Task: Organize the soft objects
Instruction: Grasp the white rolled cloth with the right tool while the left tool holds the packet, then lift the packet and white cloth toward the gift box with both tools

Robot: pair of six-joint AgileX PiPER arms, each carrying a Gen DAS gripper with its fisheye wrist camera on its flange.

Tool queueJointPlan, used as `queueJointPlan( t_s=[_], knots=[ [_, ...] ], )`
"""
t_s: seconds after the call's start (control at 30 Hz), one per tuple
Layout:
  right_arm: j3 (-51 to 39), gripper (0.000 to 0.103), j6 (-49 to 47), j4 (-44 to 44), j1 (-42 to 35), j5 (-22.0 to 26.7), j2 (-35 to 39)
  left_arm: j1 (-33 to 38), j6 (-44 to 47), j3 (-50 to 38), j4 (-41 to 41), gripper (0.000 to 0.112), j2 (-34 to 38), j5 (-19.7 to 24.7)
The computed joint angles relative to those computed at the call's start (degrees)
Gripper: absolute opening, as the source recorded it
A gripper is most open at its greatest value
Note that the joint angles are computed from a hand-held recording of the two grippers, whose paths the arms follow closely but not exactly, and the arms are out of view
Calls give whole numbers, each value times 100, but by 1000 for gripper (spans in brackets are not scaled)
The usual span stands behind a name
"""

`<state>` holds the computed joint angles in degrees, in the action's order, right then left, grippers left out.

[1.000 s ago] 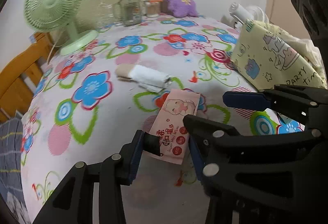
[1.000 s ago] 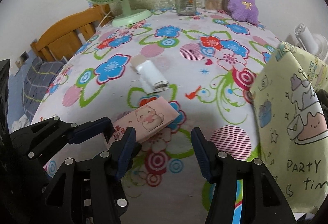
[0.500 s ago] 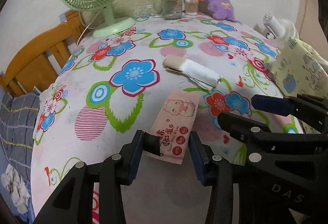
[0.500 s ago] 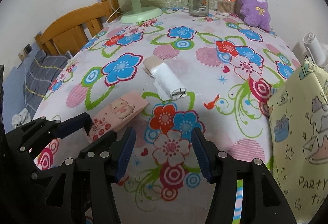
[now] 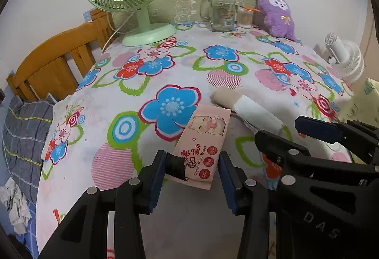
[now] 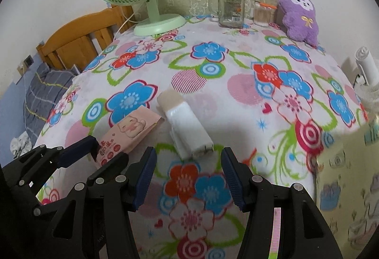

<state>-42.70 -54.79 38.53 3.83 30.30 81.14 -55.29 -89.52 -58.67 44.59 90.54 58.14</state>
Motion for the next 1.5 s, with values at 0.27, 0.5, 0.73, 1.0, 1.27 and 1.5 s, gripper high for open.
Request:
queueJointPlan(
  t_s=[0.27, 0.5, 0.73, 1.0, 1.27, 1.5],
  knots=[
    [-306, 61, 169, -64, 187, -130, 481, 235, 3, -65, -2, 45, 163, -41],
    [-461, 60, 222, -67, 282, -256, 723, 365, -59, -66, 2, 45, 211, -106],
    [-484, 40, 428, -286, 390, -438, 814, 230, 11, -208, 123, 45, 382, 97],
    [-367, 26, 152, -197, 328, -457, 720, 105, 91, -363, 78, 45, 495, 122],
    [-209, 26, 155, -240, 99, -299, 466, -110, 18, -506, 61, 45, 535, 242],
    [-58, 26, -37, -120, -206, -96, 61, -412, -118, -712, 147, 45, 511, 514]
  ],
)
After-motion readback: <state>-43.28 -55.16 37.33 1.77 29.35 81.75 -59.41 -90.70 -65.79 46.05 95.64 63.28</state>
